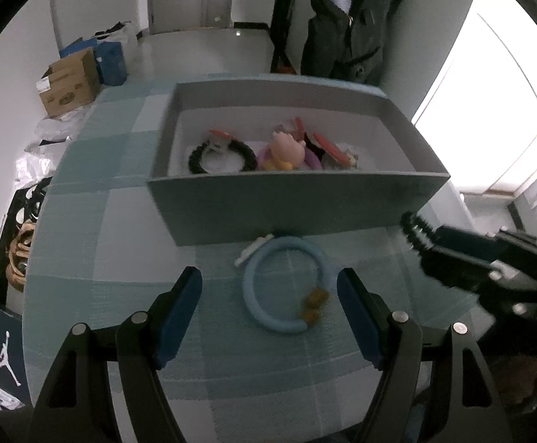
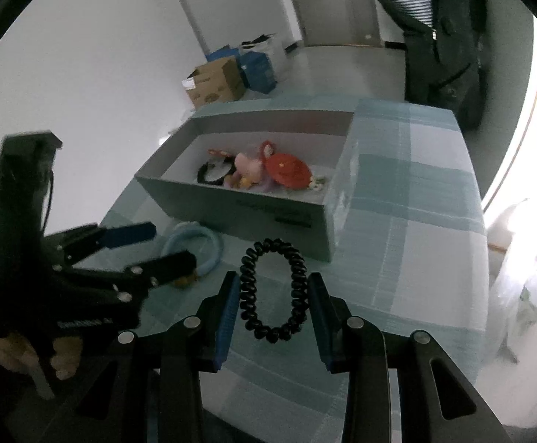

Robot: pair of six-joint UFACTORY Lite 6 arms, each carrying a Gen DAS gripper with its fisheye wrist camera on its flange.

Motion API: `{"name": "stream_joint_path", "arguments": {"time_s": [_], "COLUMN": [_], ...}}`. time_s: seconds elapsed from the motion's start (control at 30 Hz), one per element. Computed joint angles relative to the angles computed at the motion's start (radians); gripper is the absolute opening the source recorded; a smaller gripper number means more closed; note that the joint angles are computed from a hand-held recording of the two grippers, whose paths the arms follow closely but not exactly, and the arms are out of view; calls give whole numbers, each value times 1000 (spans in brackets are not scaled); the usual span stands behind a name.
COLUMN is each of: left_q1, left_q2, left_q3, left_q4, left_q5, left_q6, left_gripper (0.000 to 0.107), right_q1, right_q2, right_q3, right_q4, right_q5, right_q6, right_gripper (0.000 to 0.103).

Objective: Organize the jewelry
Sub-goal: 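Grasp the light blue ring with the left tool while the right holds the bracelet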

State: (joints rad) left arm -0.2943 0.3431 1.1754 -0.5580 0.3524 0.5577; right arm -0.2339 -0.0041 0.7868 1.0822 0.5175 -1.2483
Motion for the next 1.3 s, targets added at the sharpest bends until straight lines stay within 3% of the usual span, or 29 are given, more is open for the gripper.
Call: {"name": "stream_joint_path", "arguments": {"time_s": [0.27, 0.63, 0.77, 0.93, 1.3], "left_q1": [-70, -56, -54, -50, 2], "left_q2": [3, 25, 32, 35, -49], "left_q3": [-10, 22, 40, 42, -3], "left_q4": [337, 309, 293, 278, 12], "left_q5": [-48, -24, -12, -9, 14], "left_q6": [-287, -253, -235, -213, 26], "left_gripper": [72, 71, 56, 56, 55], "right_q1": [-46, -57, -59, -57, -91], "right_q2": [10, 32, 30, 24, -15], "right_q3": [8, 34, 29, 15, 9], "right_q4": [13, 33, 36, 57, 164], "right_q5": [29, 52, 51, 40, 85], "right_q6": [-20, -19, -24, -45, -112], "right_gripper": [35, 35, 36, 36, 36]}}
